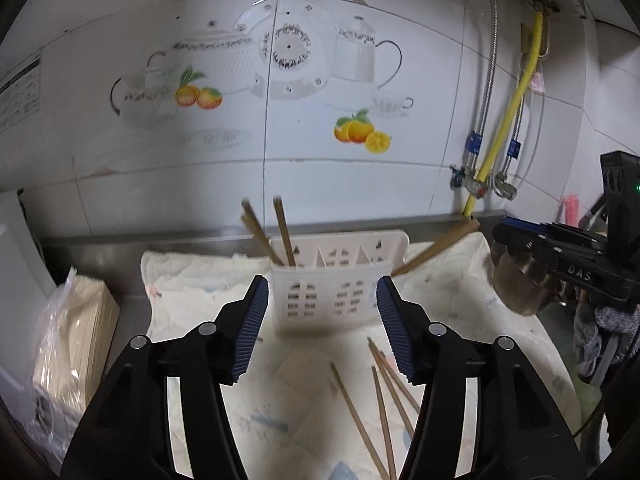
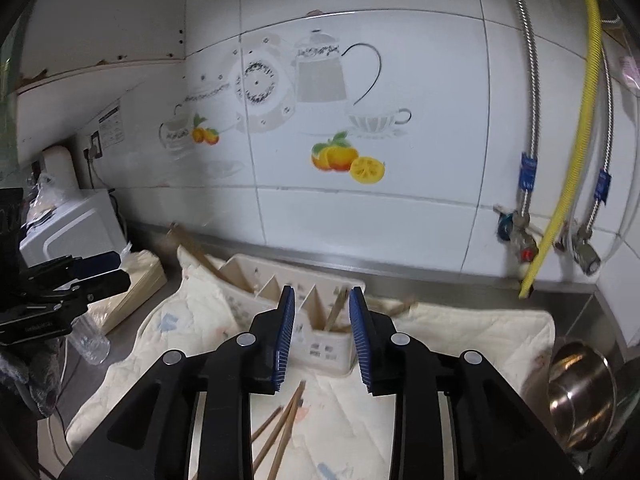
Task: Organize utensils
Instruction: 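Lower the chopsticks into the holder slots and open both grippers, then withdraw both open grippers back over the remaining chopsticks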
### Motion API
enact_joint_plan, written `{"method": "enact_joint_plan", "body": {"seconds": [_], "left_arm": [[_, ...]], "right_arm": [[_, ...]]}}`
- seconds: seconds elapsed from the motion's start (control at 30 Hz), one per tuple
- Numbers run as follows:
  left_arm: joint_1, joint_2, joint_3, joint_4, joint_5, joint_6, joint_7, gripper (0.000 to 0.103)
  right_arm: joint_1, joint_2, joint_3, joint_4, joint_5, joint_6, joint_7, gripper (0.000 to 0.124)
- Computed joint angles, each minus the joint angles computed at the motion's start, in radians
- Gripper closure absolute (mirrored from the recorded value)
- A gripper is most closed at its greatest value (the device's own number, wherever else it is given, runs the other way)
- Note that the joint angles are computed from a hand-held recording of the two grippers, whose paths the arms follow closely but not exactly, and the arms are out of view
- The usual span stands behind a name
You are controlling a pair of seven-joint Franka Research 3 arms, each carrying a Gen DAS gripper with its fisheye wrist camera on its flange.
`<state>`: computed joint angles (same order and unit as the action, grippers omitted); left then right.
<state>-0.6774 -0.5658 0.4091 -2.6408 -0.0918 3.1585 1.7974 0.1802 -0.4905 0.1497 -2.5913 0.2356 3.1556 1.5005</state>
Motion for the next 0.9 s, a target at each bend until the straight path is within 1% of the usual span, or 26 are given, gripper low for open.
{"method": "enact_joint_plan", "body": {"seconds": [0.1, 0.27, 0.37, 0.4, 0.43, 0.5, 0.57, 0.67, 0.7, 0.77, 0.9], "left_arm": [[0.031, -0.032, -0.022, -0.052, 0.006, 0.010, -0.014, 0.045], [0.106, -0.068, -0.071, -0.137, 0.039, 0.031, -0.068, 0.041], [0.120, -0.089, -0.068, -0.175, 0.057, 0.026, -0.095, 0.041], [0.134, -0.093, -0.076, -0.188, 0.063, 0.026, -0.105, 0.041], [0.145, -0.098, -0.084, -0.200, 0.068, 0.026, -0.116, 0.041], [0.153, -0.108, -0.081, -0.218, 0.077, 0.023, -0.128, 0.041], [0.181, -0.115, -0.099, -0.239, 0.085, 0.022, -0.149, 0.041], [0.208, -0.126, -0.115, -0.263, 0.099, 0.027, -0.173, 0.041], [0.212, -0.128, -0.117, -0.268, 0.103, 0.027, -0.181, 0.041], [0.212, -0.135, -0.111, -0.281, 0.109, 0.026, -0.191, 0.041], [0.223, -0.139, -0.116, -0.300, 0.125, 0.026, -0.207, 0.041]], "right_arm": [[0.005, -0.042, 0.013, -0.062, 0.002, 0.005, 0.006, 0.096], [0.016, -0.097, 0.041, -0.161, 0.000, 0.012, 0.023, 0.096], [0.045, -0.116, 0.039, -0.215, 0.008, 0.022, 0.036, 0.096], [0.049, -0.121, 0.044, -0.232, 0.011, 0.025, 0.044, 0.096], [0.053, -0.120, 0.045, -0.241, 0.011, 0.027, 0.048, 0.096], [0.064, -0.124, 0.055, -0.274, 0.016, 0.034, 0.064, 0.096], [0.083, -0.121, 0.052, -0.294, 0.018, 0.038, 0.075, 0.096], [0.098, -0.111, 0.071, -0.326, 0.021, 0.047, 0.102, 0.096], [0.111, -0.105, 0.071, -0.336, 0.023, 0.052, 0.111, 0.096], [0.159, -0.087, 0.040, -0.352, 0.033, 0.067, 0.123, 0.096], [0.167, -0.053, 0.061, -0.365, 0.040, 0.088, 0.157, 0.099]]}}
